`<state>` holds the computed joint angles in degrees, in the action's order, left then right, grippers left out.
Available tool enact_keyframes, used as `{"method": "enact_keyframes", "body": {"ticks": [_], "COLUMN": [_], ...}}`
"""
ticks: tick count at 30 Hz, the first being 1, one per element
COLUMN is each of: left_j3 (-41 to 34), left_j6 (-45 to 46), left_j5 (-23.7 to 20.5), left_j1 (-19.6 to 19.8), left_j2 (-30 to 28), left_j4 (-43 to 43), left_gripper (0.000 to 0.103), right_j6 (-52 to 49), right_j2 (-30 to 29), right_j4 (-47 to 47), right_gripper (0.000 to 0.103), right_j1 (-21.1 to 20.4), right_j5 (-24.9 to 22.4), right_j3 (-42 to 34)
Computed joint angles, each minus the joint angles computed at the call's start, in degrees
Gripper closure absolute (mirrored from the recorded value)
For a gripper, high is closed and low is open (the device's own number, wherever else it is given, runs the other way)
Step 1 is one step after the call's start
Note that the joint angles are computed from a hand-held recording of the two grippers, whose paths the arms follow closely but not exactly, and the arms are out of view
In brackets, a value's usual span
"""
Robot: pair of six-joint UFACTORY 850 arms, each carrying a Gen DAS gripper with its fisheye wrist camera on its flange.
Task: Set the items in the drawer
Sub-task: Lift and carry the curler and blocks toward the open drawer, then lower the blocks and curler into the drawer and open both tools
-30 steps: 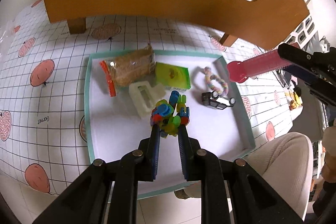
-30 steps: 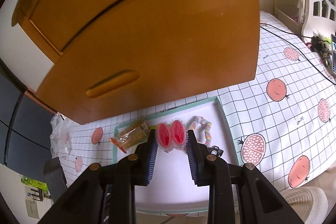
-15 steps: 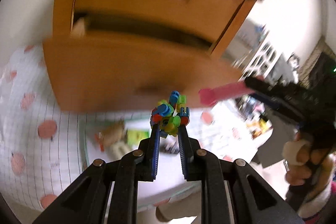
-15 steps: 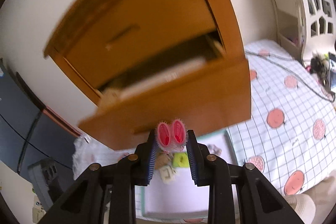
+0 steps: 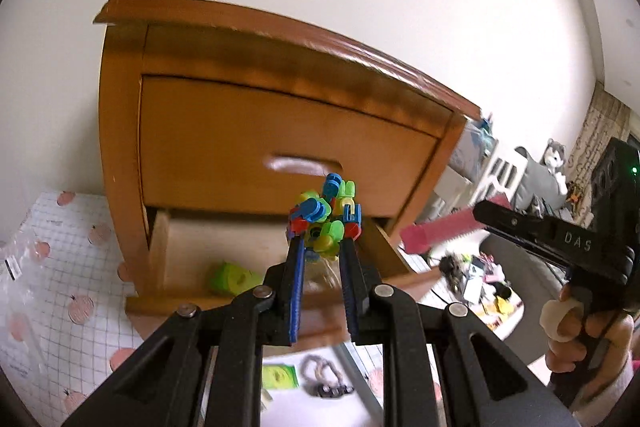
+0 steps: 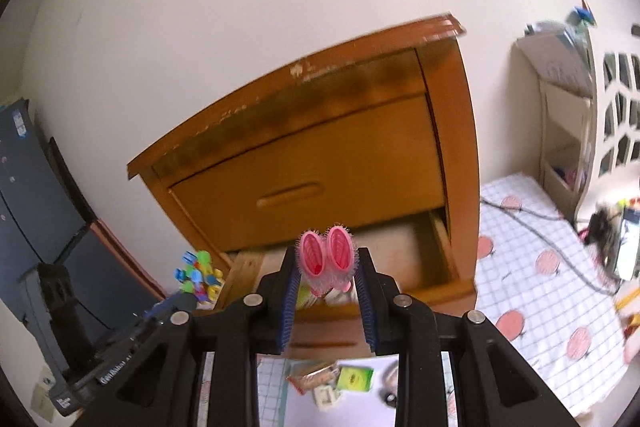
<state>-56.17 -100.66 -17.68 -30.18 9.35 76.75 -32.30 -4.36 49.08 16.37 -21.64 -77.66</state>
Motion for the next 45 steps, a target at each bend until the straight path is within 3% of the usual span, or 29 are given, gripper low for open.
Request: {"method": "enact_keyframes", "body": {"ticks": [5, 22, 30, 34, 36, 38, 41, 45], "left_j3": [-1.89, -5.66, -5.52, -5.37, -5.28, -5.21, -5.1, -5.4], "left_j6": [2.43, 17.57, 21.02, 20.18, 19.75, 19.14, 18.6, 18.48], "left_j5": [0.27, -1.26, -0.82, -1.16, -0.99, -1.11, -1.24, -2.69], "left_j1": [2.09, 6.19, 7.0, 6.77, 6.81, 6.82, 6.79, 6.51], "left_j2": [-2.31, -10.15, -10.6, -10.5, -10.53, -10.56, -10.64, -11.18], "left_j4": [-2.82, -19.48, -24.53, -23.85, -23.55, -23.16, -23.06, -22.86], "left_gripper": [0.085, 0.085, 0.083, 0.067, 0.062, 0.049, 0.044, 0.038], "right_j6": [12.58, 40.45, 38.63, 38.43, 38.06, 37.47, 37.12, 37.11], "right_j2": [-3.63, -12.89, -13.95, -14.17, -14.23, -14.22, -13.91, -13.73], "right_j4": [-15.39, -50.81, -51.71, -50.94, -49.74, -48.46, -47.48, -46.5], "right_gripper": [0.074, 0.074, 0.073, 0.068, 0.062, 0.054, 0.041, 0.033], "right_j1": [1.36, 4.15, 5.55, 5.57, 5.43, 5.16, 4.9, 4.64], "right_j5": [0.17, -4.04, -6.15, -6.38, -6.91, -7.06, -6.8, -7.14], "right_j3": [-4.74, -11.38, -12.07, -11.92, -11.99, -11.84, -11.4, -11.09]}}
